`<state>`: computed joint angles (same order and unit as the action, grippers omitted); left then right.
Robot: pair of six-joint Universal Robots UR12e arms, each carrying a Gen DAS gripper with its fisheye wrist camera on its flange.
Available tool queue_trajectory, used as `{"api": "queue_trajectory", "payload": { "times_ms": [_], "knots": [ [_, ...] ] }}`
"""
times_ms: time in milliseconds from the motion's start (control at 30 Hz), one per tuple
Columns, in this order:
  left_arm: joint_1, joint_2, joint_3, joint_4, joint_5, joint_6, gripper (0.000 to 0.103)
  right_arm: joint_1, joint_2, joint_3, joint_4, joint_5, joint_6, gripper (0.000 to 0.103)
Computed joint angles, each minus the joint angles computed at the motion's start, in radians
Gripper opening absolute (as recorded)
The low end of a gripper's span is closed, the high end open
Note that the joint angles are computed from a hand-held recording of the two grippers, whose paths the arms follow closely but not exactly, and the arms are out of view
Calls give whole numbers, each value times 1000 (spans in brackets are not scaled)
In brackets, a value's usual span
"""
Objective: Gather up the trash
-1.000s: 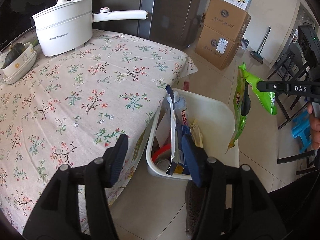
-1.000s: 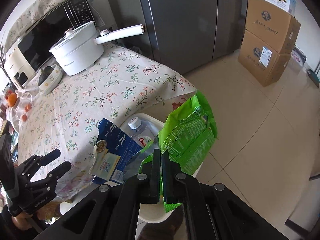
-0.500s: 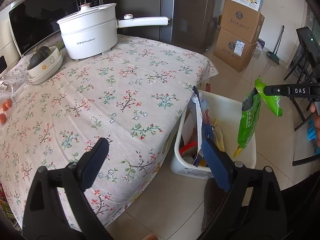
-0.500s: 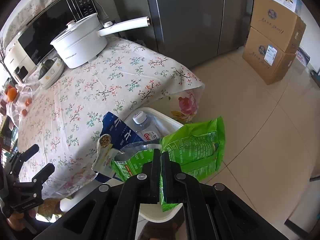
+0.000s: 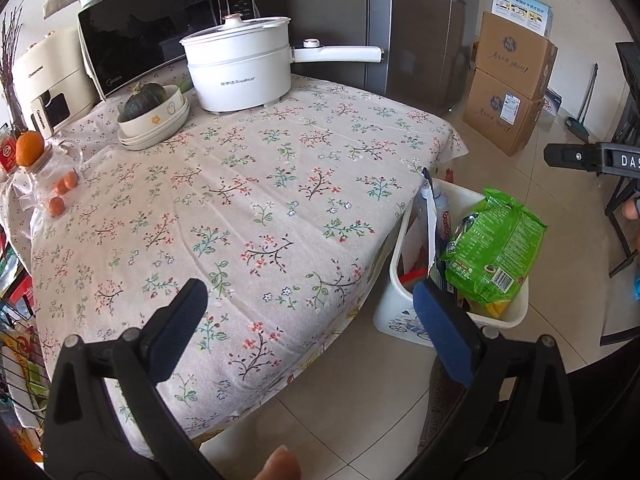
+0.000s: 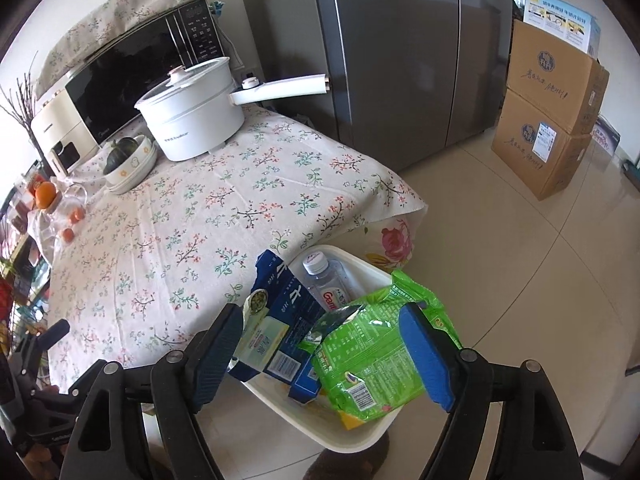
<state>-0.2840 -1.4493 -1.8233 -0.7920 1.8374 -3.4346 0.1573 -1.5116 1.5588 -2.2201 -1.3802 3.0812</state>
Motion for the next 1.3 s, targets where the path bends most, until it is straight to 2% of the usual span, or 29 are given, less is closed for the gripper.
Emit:
{"api": "queue_trajectory", "payload": {
  "times_ms": [267,467,600,800,933,1067,1300],
  "knots": [
    [-34,85,-39,-55,126,-109,102,51,-109,124,-120,0,-28,87],
    [-69,139,-81,-50,219,-191,102,95,-173,219,-202,16,-27,92],
    [-98,157,-103,-42,286,-230,102,128,-196,257,-257,-20,-54,95],
    [-104,175,-122,-23,288,-265,102,154,-200,272,-328,-62,-74,99],
    [-118,173,-126,3,331,-273,102,160,-199,273,-354,-61,-61,99],
    [-126,171,-128,19,352,-275,102,168,-195,274,-375,-74,-63,99],
    [-128,170,-129,27,347,-274,102,170,-195,278,-388,-85,-66,99]
  ]
}}
